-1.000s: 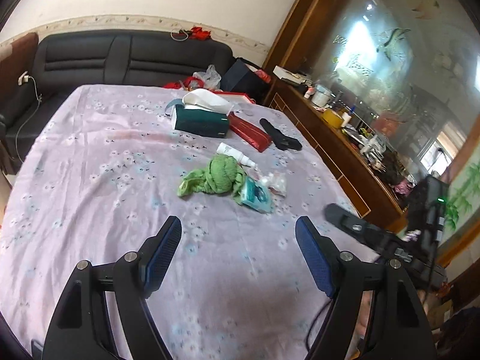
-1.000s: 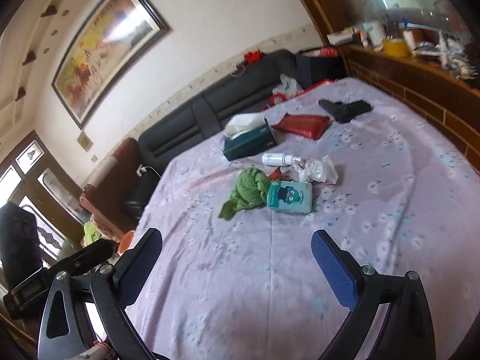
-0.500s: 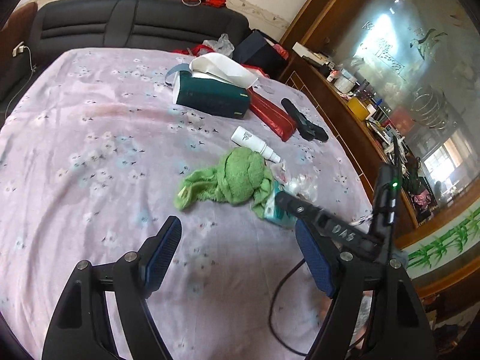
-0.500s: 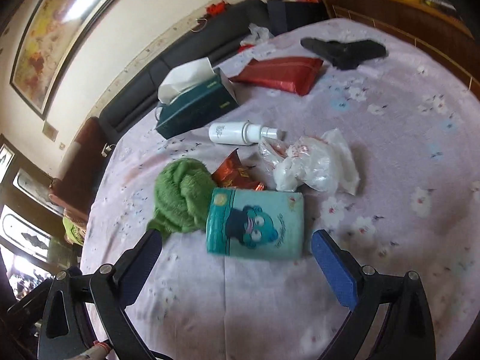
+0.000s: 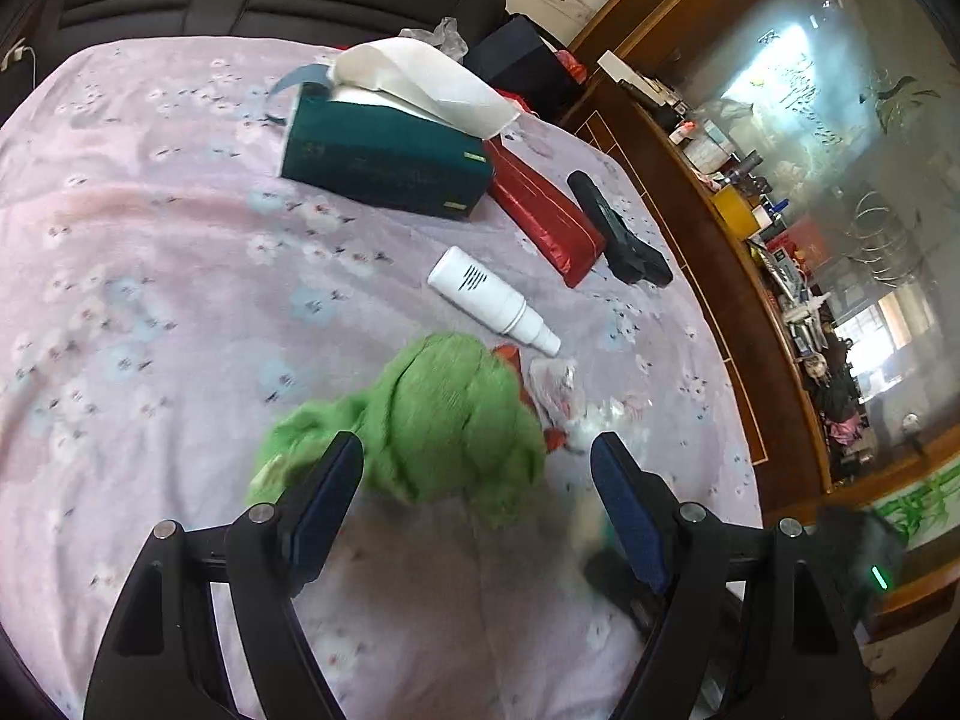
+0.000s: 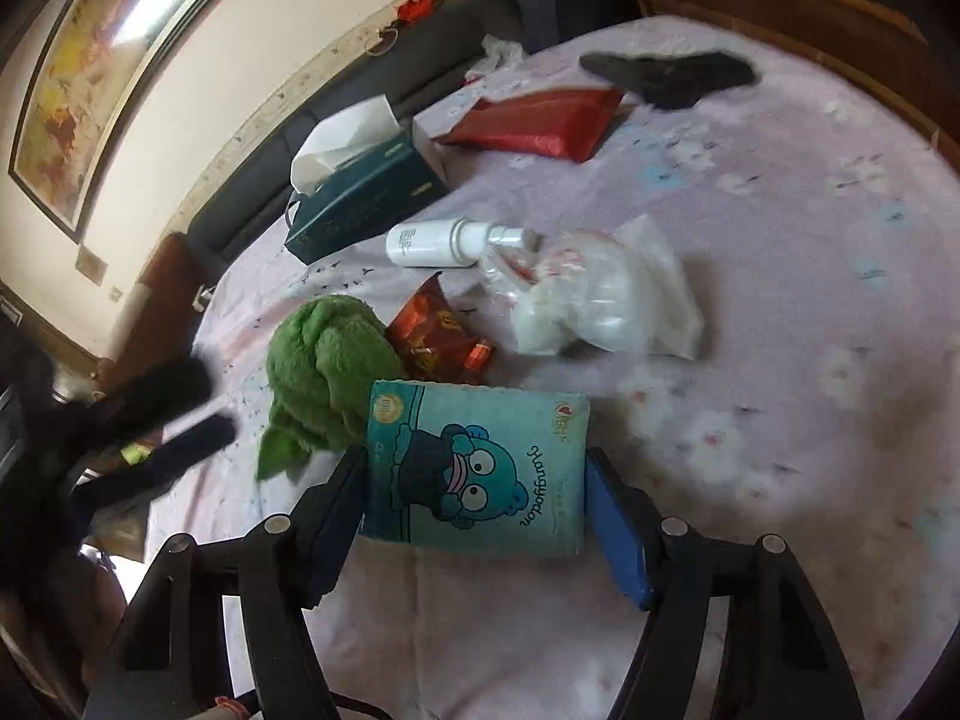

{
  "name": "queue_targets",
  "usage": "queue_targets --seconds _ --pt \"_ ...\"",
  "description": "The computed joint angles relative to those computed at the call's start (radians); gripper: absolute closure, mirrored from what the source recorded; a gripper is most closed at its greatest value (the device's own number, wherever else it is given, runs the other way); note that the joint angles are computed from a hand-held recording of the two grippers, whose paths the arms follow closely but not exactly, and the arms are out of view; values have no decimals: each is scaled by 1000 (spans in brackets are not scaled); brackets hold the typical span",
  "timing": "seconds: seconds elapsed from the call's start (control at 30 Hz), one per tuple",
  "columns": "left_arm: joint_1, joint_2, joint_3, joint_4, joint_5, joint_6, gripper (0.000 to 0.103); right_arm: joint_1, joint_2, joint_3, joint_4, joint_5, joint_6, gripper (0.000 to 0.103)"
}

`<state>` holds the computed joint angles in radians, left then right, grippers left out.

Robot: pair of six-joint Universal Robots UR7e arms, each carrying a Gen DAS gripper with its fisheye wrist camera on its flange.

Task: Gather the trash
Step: 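Grasp the blue cartoon tissue pack with the right tool while the left tool grasps the green towel, then carry the tissue pack and green towel over the red wastebasket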

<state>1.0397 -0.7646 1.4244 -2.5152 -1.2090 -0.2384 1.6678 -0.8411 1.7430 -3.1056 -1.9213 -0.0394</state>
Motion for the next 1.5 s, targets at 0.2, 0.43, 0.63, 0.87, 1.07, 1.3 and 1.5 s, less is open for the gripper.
queue_targets --seconds 0.2,0.43,0.63,0.87,1.07,1.3,1.5 --pt "-15 61 -51 60 127 -37 51 25 -95 153 -133 -10 -31 30" --pt "-64 -33 77 20 201 -32 72 50 -204 319 -274 28 -29 30" --pt "-150 -219 318 -102 194 -38 73 74 -294 444 -399 73 -26 29" --pt "-267 -389 529 -170 165 -28 73 151 -378 569 -520 27 -56 29" --pt "-361 -500 651 -179 147 -64 73 220 -446 661 -600 -28 -50 29" --pt "-501 -628 771 -173 172 -122 73 324 -524 760 -676 -118 -33 29" --pt "-616 -706 827 -149 196 -155 72 451 -585 813 -723 -232 -37 29"
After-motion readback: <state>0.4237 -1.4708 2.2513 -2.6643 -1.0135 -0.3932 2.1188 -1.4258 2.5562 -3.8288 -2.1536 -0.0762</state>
